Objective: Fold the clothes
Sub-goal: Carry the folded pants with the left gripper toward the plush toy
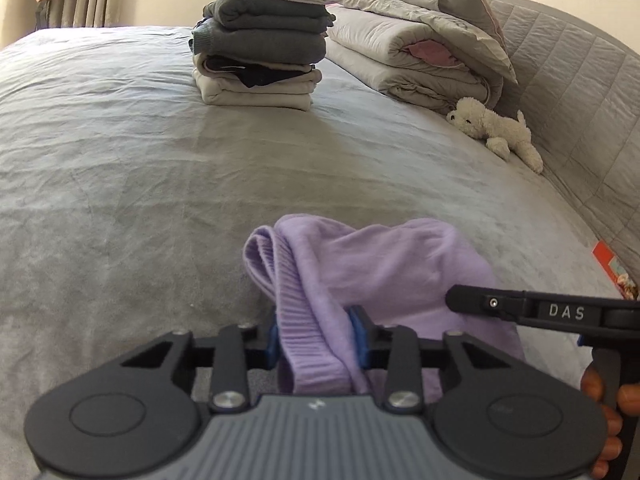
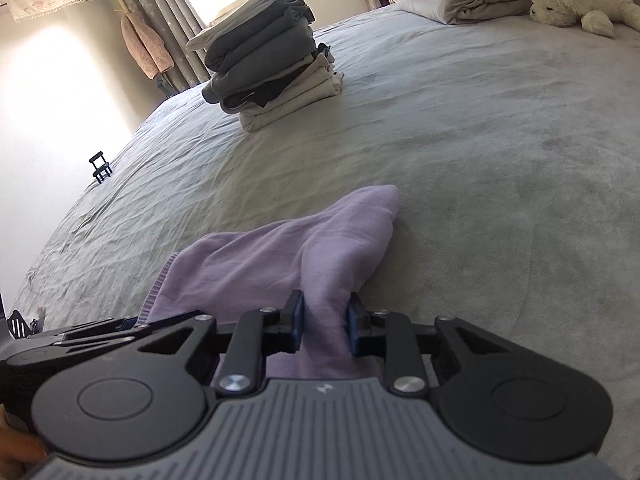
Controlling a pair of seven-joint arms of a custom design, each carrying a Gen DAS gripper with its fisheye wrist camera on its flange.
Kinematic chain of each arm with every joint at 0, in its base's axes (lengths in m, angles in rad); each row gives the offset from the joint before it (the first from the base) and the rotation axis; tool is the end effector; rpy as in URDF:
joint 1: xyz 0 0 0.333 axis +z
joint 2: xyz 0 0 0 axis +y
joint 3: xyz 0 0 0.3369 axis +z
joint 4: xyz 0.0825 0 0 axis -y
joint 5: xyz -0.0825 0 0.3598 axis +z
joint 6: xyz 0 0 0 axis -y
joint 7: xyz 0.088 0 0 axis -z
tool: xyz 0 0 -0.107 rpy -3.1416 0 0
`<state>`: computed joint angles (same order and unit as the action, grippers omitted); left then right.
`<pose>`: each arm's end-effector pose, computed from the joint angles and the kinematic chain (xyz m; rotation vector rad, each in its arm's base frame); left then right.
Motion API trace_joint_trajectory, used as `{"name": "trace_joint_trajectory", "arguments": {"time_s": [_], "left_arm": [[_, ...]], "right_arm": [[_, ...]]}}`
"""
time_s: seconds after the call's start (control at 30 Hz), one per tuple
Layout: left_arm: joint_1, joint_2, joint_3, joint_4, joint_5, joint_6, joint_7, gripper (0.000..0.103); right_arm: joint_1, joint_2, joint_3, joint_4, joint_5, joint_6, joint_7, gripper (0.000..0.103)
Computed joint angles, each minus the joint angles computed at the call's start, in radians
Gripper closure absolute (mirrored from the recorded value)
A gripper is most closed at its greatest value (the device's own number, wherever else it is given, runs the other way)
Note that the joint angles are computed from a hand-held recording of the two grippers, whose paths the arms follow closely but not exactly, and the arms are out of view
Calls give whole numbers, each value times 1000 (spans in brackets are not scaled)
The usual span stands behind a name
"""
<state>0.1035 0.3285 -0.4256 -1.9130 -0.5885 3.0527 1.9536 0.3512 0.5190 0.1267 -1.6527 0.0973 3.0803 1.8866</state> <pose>0.6353 -0.1345 0.4570 -1.7980 1.9082 -1.1524 0.6516 0.3066 0.4543 -1.6034 1.5707 -0.3034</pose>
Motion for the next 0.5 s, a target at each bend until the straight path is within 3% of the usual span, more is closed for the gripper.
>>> {"name": "trace_joint_trajectory", "arguments": {"time_s": [0.07,0.13,0.27,0.4,0.5], "left_arm": [[57,-6,-66,-5,-68,14,58,83],[86,-7,-106,-6,-120,29,111,83],[-20,2,22,2,-24,5,3,80],[-4,12,8,8,-19,-2,-9,75],[6,14,-2,8,-21,-4,-10,71]], "right_arm": [[37,-12,-44,-16,-28,44,5,80],[49,-13,-59,-17,-47,66,2,80],[35,7,-53,23,-31,-30,26,74],[-44,9,36,14,43,-32,21,66],[-75,18,77,21,75,-37,-5,65]]}}
